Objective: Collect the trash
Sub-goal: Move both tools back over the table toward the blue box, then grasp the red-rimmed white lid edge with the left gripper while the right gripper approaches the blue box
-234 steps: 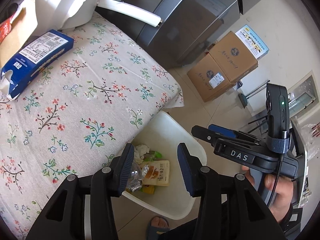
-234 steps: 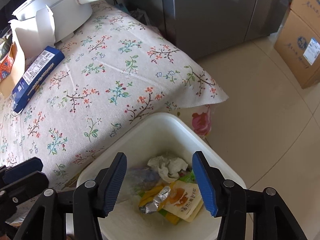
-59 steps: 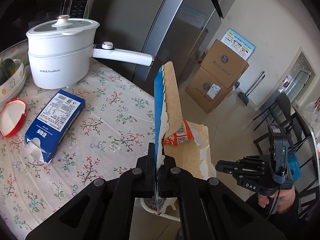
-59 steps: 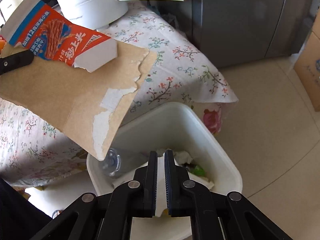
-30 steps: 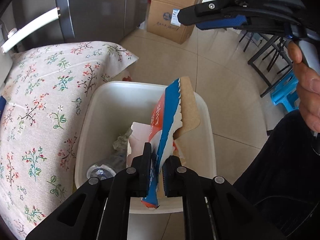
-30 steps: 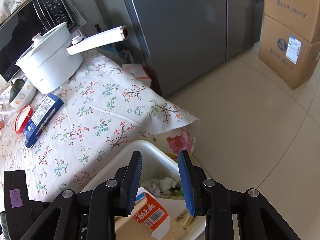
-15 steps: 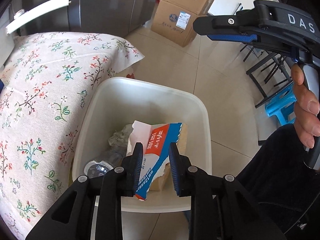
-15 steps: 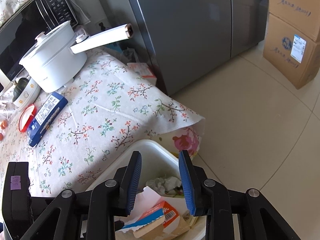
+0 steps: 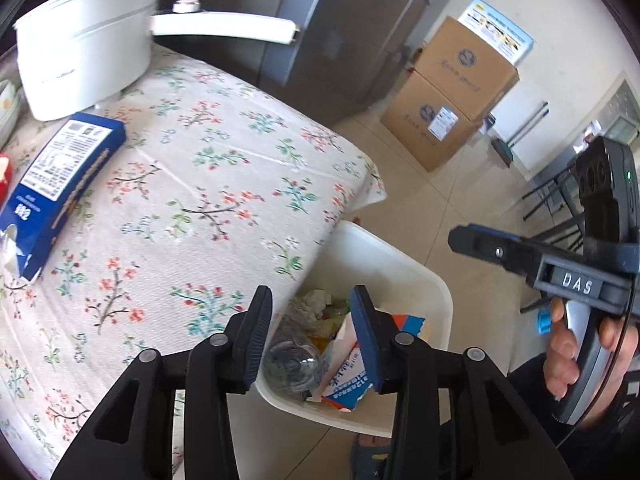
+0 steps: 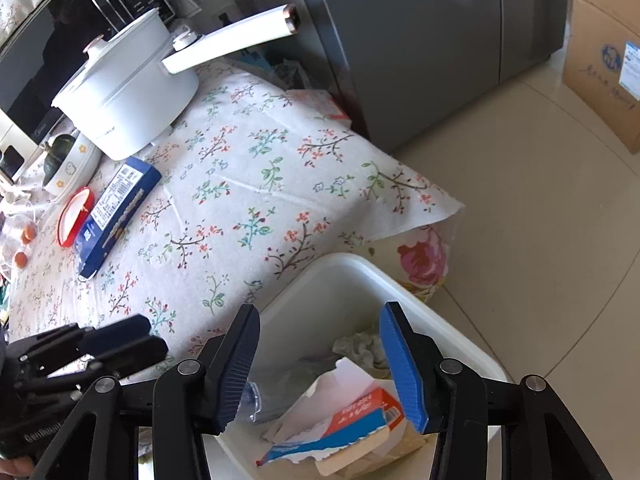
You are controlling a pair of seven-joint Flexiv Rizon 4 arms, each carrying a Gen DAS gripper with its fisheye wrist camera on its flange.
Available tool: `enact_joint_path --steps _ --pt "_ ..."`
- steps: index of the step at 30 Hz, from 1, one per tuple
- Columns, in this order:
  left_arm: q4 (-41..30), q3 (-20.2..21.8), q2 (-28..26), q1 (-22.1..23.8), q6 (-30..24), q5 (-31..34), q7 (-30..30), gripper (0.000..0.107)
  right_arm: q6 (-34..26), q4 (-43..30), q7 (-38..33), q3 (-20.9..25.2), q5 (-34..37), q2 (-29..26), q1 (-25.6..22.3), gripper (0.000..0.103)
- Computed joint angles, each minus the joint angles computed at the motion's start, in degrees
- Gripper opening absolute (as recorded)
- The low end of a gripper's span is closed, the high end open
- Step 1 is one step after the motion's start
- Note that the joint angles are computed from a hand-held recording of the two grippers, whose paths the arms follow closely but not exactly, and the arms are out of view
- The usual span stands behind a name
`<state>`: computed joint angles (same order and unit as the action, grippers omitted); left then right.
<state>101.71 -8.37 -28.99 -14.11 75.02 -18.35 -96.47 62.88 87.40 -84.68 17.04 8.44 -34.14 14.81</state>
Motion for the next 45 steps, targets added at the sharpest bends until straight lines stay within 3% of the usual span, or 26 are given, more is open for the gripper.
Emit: enact_joint_path --steps 2,5,10,14,17,22,25,28,35,37,43,45 --pt "1.12 2.02 1.39 0.05 0.28 0.3 -2.01 0.05 -0.9 -0.8 -0.13 0.41 -0.02 -0.51 0.42 0.057" --pt "1.36 8.54 3.53 -1.58 -2.24 4.58 -8.68 0.05 -1.58 -1.54 -0.4 0.54 -0.49 -1.06 1.57 0.059" --pt "8.06 10.65 8.91 4.59 -0.23 3.23 -15.85 0.051 -2.09 -2.1 -0.84 0.26 -1.97 -1.86 3.63 0.06" --pt "10.77 14.57 10.81 7.32 0.58 6.66 -21.99 0.055 -3.08 -2.6 -0.14 -0.43 -3.35 -2.71 5.03 0.06" --pt "10.9 13.97 10.13 10.87 1.07 7.66 -19.8 0.055 -3.53 -2.86 0.3 -0.51 -3.98 -3.14 5.71 0.06" --pt "4.79 20.12 5.64 9.45 -3.67 18.07 -23.03 0.055 -2.81 -3.68 -0.53 0.24 -4.41 -3.97 6.67 0.06" --pt "4.25 18.11 4.09 12.02 -1.57 18.38 -20.14 0.055 -3.13 -3.93 -1.19 0.35 -5.34 -4.41 7.78 0.06" --pt "0.21 21.1 1.76 9.47 -4.64 23.74 -19.42 0.055 -3.62 -3.9 -1.51 -0.06 -6.64 -4.86 9.01 0.06" --pt "-6.13 22.03 -2.9 7.97 -12.47 29.67 -17.21 0.055 -4.53 -4.06 -1.26 -0.71 -8.26 -5.72 10.31 0.06" --pt "-5.48 21.28 -2.96 8.75 -11.37 29.7 -17.09 0.048 -4.27 -4.0 -1.21 -0.76 -8.46 -5.75 10.4 0.06" --pt "-5.37 21.02 -2.12 8.82 -12.48 31.18 -16.31 0.008 -3.63 -3.85 -0.94 -0.78 -8.81 -5.83 10.38 0.06" --pt "-5.0 20.35 -1.59 9.23 -13.21 30.2 -16.27 0.001 -3.27 -3.97 -1.12 -0.58 -8.73 -5.96 10.27 0.06"
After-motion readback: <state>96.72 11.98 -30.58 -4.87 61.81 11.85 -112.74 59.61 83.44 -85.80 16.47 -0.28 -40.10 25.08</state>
